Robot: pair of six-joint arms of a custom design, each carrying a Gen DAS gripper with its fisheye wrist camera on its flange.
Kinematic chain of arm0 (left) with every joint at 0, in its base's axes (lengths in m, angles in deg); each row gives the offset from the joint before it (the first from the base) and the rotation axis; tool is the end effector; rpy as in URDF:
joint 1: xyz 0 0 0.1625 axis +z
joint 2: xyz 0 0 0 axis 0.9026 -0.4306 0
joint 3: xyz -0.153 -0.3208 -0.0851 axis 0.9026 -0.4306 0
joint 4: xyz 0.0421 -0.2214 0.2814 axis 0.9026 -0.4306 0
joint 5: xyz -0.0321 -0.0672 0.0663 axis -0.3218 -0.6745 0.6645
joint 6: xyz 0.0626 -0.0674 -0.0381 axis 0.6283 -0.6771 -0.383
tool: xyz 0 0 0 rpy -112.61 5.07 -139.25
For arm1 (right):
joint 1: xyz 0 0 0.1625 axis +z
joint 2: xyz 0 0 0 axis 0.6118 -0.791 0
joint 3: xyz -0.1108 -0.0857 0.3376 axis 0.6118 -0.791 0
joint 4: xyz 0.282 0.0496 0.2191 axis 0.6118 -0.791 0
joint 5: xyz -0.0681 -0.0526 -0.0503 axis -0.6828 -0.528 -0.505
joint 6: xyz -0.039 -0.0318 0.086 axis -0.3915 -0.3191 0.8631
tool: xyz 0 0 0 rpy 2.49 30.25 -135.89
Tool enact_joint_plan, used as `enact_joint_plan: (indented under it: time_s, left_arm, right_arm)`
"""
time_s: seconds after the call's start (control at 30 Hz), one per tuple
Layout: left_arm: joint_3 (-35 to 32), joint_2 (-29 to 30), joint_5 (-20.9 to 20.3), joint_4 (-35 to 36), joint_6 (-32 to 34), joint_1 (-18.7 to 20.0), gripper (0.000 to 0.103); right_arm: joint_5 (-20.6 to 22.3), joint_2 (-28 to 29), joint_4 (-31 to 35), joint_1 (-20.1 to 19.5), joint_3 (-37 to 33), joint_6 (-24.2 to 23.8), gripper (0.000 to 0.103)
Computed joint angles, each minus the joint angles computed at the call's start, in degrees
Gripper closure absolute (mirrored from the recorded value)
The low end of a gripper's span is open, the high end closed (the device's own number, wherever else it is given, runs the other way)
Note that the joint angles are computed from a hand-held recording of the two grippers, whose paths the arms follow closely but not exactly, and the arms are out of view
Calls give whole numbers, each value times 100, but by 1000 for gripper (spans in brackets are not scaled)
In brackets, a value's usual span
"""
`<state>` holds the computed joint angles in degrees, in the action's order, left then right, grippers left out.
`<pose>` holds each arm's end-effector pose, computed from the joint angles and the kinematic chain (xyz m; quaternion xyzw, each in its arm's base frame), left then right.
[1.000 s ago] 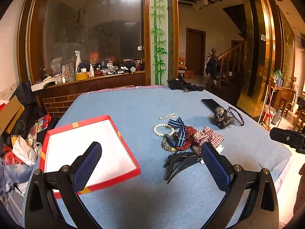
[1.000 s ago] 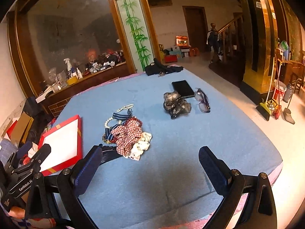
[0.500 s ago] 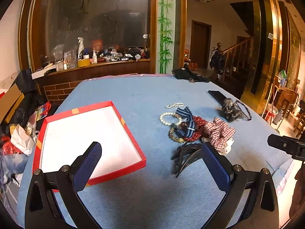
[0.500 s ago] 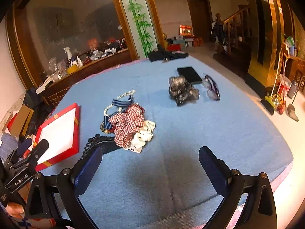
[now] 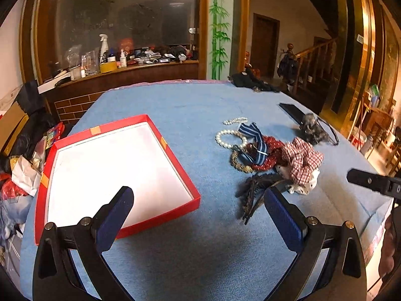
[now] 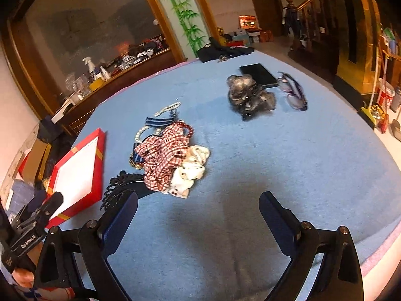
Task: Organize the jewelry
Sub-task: 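Grasp the red plaid scrunchie with the right tool and lift it, then grasp the black claw hair clips with the left tool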
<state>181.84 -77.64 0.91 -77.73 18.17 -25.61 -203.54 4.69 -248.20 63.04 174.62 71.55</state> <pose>-0.2487 -0.4828 0.2246 0.1640 0.8449 -0.3826 0.3361 0.1948 -0.5307 0.2626 0.1214 -0.9174 0.3190 0.2046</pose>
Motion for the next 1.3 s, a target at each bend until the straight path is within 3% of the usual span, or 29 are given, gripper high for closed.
enact_joint_plan:
  time_s: [0.27, 0.43, 0.47, 0.53, 0.57, 0.6, 0.7, 0.97, 1.23, 1.3]
  left_arm:
    - [79, 141, -196, -301, 324, -5, 0]
    - [77, 184, -278, -267, 371, 0, 0]
    - [97, 191, -315, -330, 385, 5, 0]
    - [99, 207, -355, -356, 397, 10, 0]
    - [97, 218, -363, -361, 412, 9, 0]
    - [101, 230, -370, -390, 445, 10, 0]
    - [62, 289, -457, -442, 575, 56, 0]
    - [-730, 812, -1177, -113, 1112, 410, 0]
    - [-1532, 1623, -1117, 116, 1828, 658, 1]
    - [-1598, 1697, -1207, 65, 1816, 722, 7]
  right_arm:
    - [402, 397, 266, -44, -560, -16, 3]
    - [218, 921, 222, 78, -1085, -353, 9]
    - [88, 1035, 225, 102, -1204, -385, 16]
    - [-29, 1248, 260, 104, -1436, -460, 43]
    - [-146, 1353, 436, 105, -1590, -473, 67]
    - [-276, 1442, 691, 105, -1748, -415, 82]
    - [112, 1322, 763, -36, -1661, -279, 90]
    - [637, 736, 195, -116, -1109, -332, 92]
    - [1002, 309, 125, -211, -735, -311, 92]
    - [1035, 269, 124, -229, -702, -308, 92]
